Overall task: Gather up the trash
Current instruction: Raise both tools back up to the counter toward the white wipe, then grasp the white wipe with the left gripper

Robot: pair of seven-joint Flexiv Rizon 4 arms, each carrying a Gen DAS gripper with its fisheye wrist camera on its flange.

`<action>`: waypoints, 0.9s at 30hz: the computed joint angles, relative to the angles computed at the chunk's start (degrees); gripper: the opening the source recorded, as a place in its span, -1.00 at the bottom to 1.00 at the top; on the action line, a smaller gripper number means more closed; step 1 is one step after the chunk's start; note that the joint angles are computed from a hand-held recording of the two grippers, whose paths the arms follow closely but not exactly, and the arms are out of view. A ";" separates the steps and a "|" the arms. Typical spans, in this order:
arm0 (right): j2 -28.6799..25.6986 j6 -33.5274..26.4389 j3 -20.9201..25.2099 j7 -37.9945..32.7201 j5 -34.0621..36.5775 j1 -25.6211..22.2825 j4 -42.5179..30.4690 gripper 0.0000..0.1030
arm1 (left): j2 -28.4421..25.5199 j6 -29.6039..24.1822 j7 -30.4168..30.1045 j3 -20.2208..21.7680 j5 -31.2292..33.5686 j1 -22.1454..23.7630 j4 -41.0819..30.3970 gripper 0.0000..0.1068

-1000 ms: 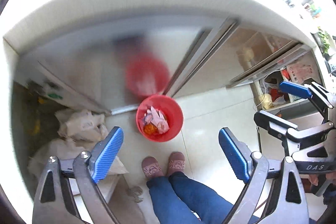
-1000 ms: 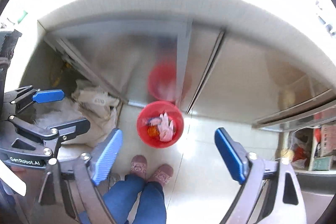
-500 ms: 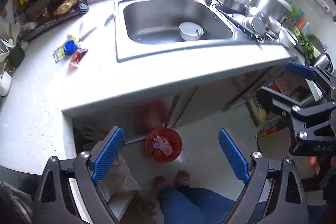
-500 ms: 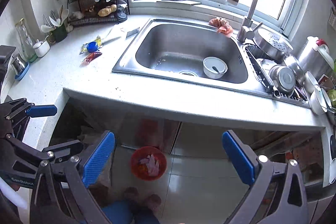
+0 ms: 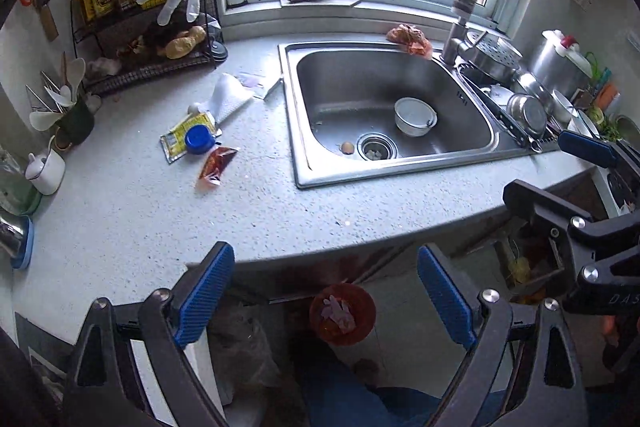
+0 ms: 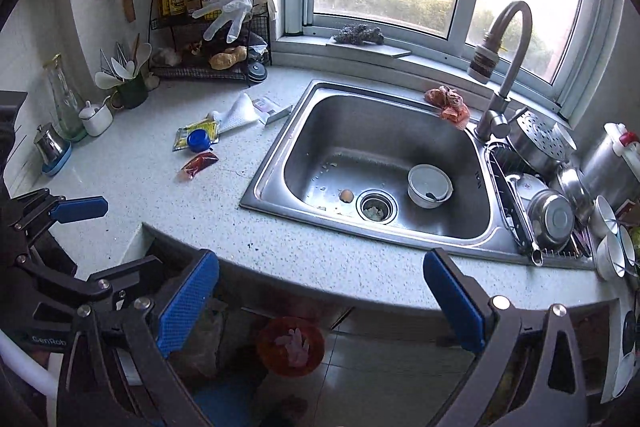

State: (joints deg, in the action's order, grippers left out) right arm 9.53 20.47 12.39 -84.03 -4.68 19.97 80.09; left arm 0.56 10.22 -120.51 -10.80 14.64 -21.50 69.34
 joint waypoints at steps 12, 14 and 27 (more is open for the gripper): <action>-17.86 -3.91 -0.88 3.81 -5.29 6.14 -17.75 0.99 | -10.11 -1.67 13.33 5.37 -7.01 7.39 -10.89 0.92; -21.41 -5.87 -1.58 5.30 -6.06 7.52 -22.14 0.99 | -12.95 -3.17 17.17 6.10 -9.22 8.72 -13.98 0.92; -44.87 -23.93 -7.60 9.42 -6.61 13.52 -55.10 0.99 | -35.54 -19.14 32.99 8.35 -19.69 15.13 -40.94 0.92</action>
